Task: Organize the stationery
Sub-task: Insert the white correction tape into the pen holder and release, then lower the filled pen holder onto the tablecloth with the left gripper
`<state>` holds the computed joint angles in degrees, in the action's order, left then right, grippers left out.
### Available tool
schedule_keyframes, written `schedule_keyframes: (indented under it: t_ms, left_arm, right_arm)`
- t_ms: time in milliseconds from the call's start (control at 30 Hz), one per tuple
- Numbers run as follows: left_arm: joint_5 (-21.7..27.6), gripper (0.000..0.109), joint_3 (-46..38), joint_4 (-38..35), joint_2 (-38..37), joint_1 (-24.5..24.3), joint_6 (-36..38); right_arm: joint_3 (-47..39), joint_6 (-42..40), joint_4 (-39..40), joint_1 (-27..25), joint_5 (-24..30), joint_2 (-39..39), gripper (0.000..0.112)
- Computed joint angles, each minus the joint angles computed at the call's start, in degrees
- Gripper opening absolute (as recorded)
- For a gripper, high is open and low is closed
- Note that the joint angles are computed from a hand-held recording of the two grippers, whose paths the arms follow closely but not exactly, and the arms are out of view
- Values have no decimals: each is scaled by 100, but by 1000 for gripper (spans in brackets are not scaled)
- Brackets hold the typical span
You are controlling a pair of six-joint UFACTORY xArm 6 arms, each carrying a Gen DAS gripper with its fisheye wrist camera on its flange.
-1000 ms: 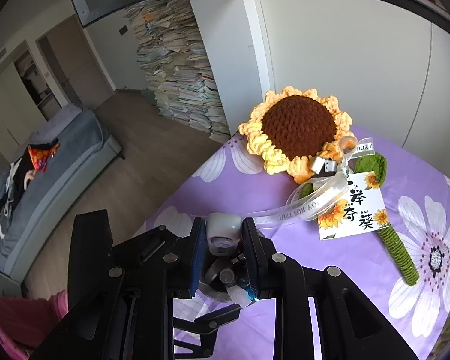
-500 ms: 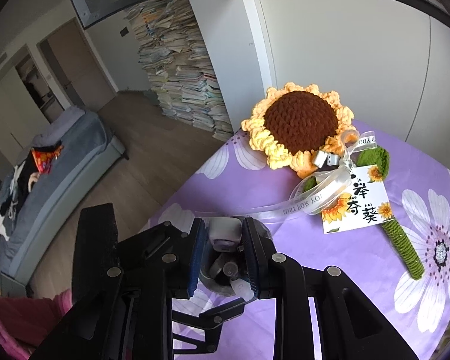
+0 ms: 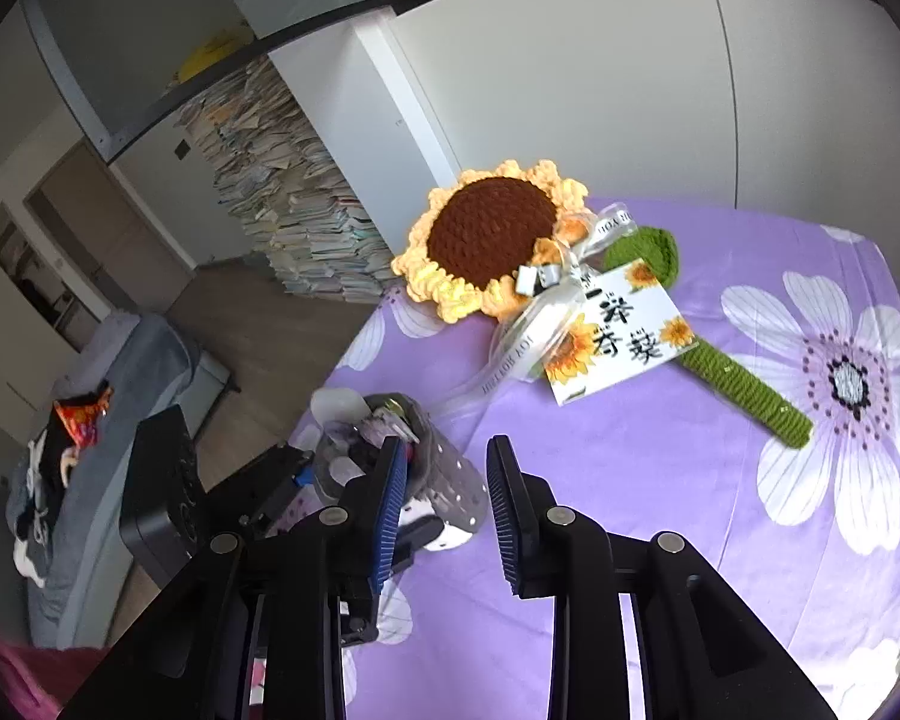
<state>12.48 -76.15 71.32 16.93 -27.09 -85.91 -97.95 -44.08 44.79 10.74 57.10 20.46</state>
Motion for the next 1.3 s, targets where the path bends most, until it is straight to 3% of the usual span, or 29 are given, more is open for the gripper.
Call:
schedule_keyframes:
  t_ms: [300,600,1033,1100,1300]
  left_arm:
    - [100,73,0,318,-44,-39,-254]
    - [305,86,-48,949,-150,-159,-866]
    - [769,83,-376,119,42,-248,-173]
    - [910,73,-447,-40,89,-293,-21]
    - [1137,72,-561,-320,142,-365,126]
  right_arm:
    - [998,-7,140,-302,-441,-500,29]
    - [1745,-210,-213,-198,-1226,-949,29]
    - [1959,-530,104,-387,-1045,-1067,29]
    - [1944,-527,160,-438,-1009,-1047,29]
    - [1979,-609,174,-521,-1036,-1030,29]
